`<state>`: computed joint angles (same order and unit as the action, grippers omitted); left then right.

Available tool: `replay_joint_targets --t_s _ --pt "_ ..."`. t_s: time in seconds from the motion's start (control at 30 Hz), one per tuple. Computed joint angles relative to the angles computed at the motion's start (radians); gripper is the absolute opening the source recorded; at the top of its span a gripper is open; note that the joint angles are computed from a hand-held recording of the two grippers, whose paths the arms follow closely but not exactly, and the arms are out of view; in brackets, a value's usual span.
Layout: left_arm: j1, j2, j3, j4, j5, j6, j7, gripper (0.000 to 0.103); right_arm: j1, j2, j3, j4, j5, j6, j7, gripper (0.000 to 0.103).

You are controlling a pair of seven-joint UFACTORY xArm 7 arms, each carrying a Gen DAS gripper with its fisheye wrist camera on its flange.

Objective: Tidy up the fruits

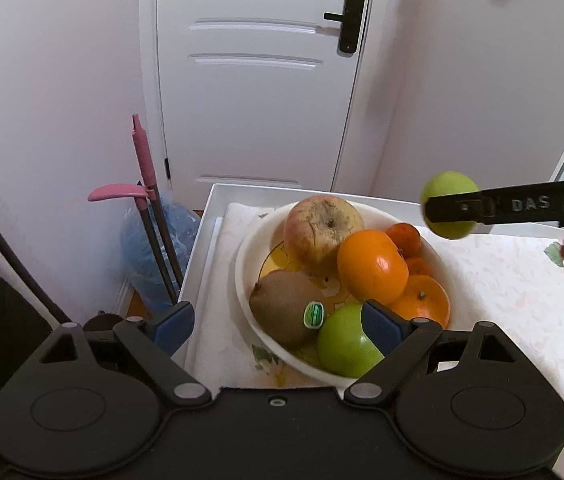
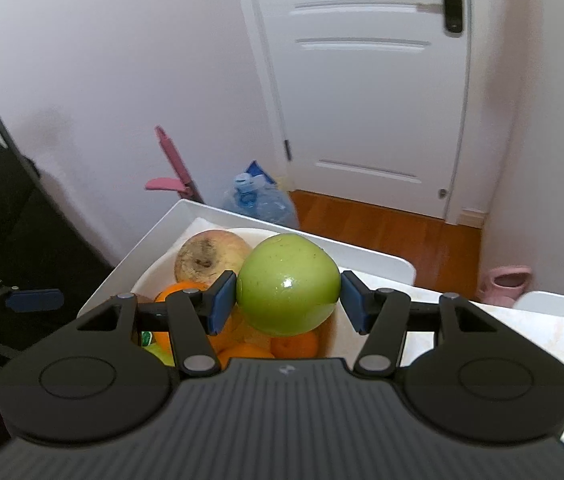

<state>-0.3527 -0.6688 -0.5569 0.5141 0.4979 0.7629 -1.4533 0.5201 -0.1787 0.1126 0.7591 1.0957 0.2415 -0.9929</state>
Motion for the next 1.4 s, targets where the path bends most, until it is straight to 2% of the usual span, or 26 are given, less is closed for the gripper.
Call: replay_joint_targets --t_s 0.17,0.37,0.43,0.47,0.5,0.53,0.73,0.9,1.07,1.2,1.4 --pt "-0.003 -0.005 -0.024 0.012 -0.007 0.045 -0.035 0.093 -0.006 0.037 -0.004 0.024 0.046 0.046 -0.097 0.071" --pt "-0.020 -0.004 -0.038 0.019 -0.017 0.085 -0.090 0.093 -0.034 0.054 0.015 0.033 0.160 0.086 -0.232 0.072" --pt "-0.027 0.000 -0.039 0.021 -0.015 0.092 -0.098 0.093 -0.042 0.040 0.013 0.030 0.243 0.111 -0.314 0.080" --pt "-0.030 0.004 -0.040 0.023 -0.013 0.095 -0.101 0.093 -0.046 0.034 0.018 0.027 0.273 0.105 -0.338 0.085" --pt "-0.033 0.006 -0.041 0.025 -0.011 0.098 -0.105 0.093 -0.048 0.027 0.025 0.024 0.299 0.090 -0.357 0.094" --pt "-0.035 0.008 -0.042 0.026 -0.009 0.101 -0.109 0.093 -0.050 0.022 0.030 0.021 0.323 0.080 -0.373 0.096" --pt "-0.064 -0.004 -0.040 0.030 -0.002 0.105 -0.113 0.093 -0.052 -0.046 0.047 -0.034 0.324 0.038 -0.324 0.096" --pt "-0.083 -0.037 -0.043 0.040 -0.004 0.110 -0.089 0.093 -0.022 -0.161 0.049 -0.110 0.280 -0.022 -0.243 0.096" --pt "-0.074 -0.041 -0.076 0.099 0.001 0.138 -0.055 0.093 -0.038 -0.344 0.070 -0.217 0.087 -0.041 -0.014 0.096" --pt "-0.055 -0.035 -0.119 0.172 0.005 0.183 -0.056 0.093 -0.148 -0.540 0.124 -0.293 -0.129 0.041 0.225 0.096" --pt "-0.003 0.016 -0.236 0.332 0.034 0.308 -0.075 0.093 -0.274 -0.827 0.114 -0.364 -0.370 0.237 0.430 0.096"
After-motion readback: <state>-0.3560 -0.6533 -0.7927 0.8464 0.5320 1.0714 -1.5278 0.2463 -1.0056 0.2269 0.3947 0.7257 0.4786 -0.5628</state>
